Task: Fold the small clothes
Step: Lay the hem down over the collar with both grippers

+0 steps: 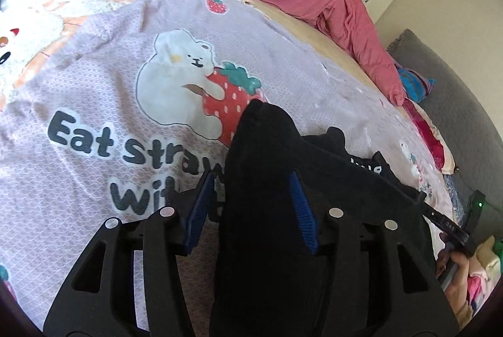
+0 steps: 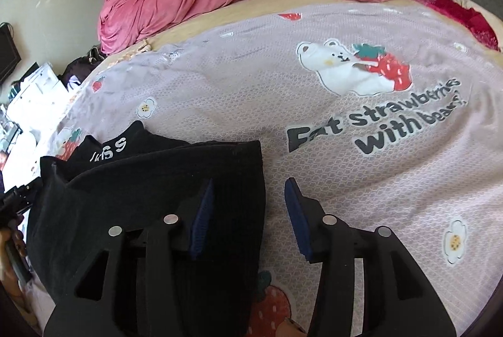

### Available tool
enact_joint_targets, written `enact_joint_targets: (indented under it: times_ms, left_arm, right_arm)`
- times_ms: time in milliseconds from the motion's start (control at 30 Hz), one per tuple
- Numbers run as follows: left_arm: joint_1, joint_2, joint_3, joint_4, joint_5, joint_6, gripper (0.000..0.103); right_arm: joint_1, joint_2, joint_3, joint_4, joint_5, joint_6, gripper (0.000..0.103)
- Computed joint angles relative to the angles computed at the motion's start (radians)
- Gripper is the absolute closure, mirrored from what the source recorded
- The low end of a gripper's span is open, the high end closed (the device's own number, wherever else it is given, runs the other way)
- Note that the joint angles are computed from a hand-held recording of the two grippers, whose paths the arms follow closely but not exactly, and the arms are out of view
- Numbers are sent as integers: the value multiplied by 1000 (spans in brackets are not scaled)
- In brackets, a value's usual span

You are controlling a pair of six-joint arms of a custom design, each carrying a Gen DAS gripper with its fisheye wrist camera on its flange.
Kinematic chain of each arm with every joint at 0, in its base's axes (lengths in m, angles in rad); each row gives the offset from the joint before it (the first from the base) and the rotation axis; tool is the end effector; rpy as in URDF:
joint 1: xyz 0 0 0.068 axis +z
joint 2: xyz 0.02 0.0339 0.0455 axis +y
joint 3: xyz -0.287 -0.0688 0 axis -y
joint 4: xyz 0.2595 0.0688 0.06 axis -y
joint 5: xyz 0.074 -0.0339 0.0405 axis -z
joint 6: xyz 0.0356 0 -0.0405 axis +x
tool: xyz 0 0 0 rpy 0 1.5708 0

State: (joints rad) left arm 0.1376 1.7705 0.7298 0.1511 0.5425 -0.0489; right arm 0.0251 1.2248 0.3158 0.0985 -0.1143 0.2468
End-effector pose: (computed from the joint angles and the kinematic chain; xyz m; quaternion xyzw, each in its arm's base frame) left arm 0.3251 0.0265 0.1201 0.0046 0.9125 -0.2380 0.3327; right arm 0.2047 0.0092 0.1364 0.0815 0.9237 0.1028 0.3598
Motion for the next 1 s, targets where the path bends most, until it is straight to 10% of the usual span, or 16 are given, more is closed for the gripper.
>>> enact_joint_targets:
  times_ms: [167, 533, 1000]
  left_arm:
    - [-30, -9, -13, 12, -41, 42, 89]
    - [30, -155, -66, 30, 39, 34, 101]
    - [15, -45, -34, 57, -26, 18, 100]
  right_arm:
    - [2, -9, -2, -1, -31, -6, 96]
    - [-73, -219, -9, -73, -101, 12, 97]
    - [42, -27, -2, 51, 94, 14, 97]
